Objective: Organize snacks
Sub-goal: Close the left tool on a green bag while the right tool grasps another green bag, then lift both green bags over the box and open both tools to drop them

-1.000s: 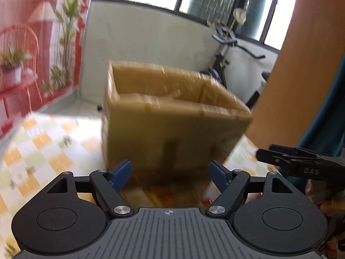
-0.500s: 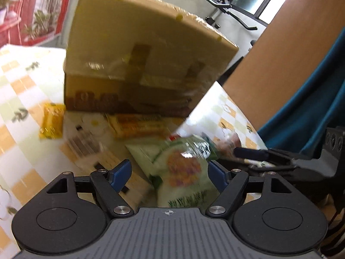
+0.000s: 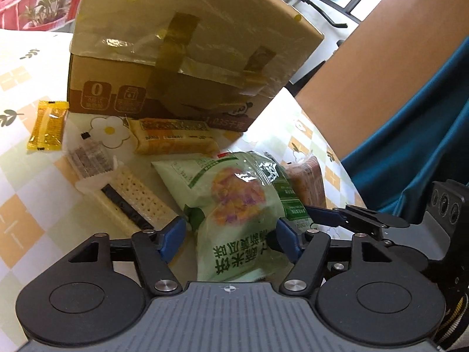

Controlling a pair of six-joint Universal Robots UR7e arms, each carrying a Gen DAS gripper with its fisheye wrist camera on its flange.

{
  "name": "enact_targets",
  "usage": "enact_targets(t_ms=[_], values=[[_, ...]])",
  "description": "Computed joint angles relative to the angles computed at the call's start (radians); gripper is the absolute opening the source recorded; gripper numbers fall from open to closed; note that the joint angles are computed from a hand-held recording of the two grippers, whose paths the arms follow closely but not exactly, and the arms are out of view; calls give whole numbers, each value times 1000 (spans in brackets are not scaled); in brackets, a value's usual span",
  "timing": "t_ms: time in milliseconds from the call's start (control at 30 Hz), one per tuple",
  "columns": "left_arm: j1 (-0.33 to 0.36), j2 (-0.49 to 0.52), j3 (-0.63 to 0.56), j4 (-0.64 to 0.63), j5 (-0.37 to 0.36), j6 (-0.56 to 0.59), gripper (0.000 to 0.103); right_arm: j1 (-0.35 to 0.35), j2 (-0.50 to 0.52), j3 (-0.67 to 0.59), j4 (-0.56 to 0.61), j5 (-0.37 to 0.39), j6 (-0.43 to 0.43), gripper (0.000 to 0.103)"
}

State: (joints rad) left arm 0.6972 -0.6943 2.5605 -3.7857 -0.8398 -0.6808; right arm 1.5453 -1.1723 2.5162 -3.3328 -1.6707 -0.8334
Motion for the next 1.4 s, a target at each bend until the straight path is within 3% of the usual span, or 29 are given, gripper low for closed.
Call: enact_targets(t_ms=[67, 300, 367, 467, 733, 900, 1233, 1400], values=[[12, 1, -1, -1, -13, -9, 62, -3, 2, 1, -5, 11, -2, 74], [38, 33, -6, -49, -53, -18, 59, -16, 10, 8, -27, 44, -27, 66], [35, 38, -11, -39, -44, -16, 45, -23, 9, 9, -23, 54, -29, 63], [26, 44, -13, -40, -23, -13, 39, -28, 6, 5, -7, 63, -29, 60], [-4, 24, 5, -41, 13, -17, 37, -16, 6, 2, -6, 72, -35, 55], [-24, 4, -2, -41, 47, 45, 37, -1, -4, -6, -8, 85, -20, 54], [-118, -67, 23, -32, 128, 89, 37, 71, -61, -26, 22, 85, 26, 54], [-175, -113, 18, -36, 190, 147, 37, 90, -105, -33, 28, 146, 53, 54]])
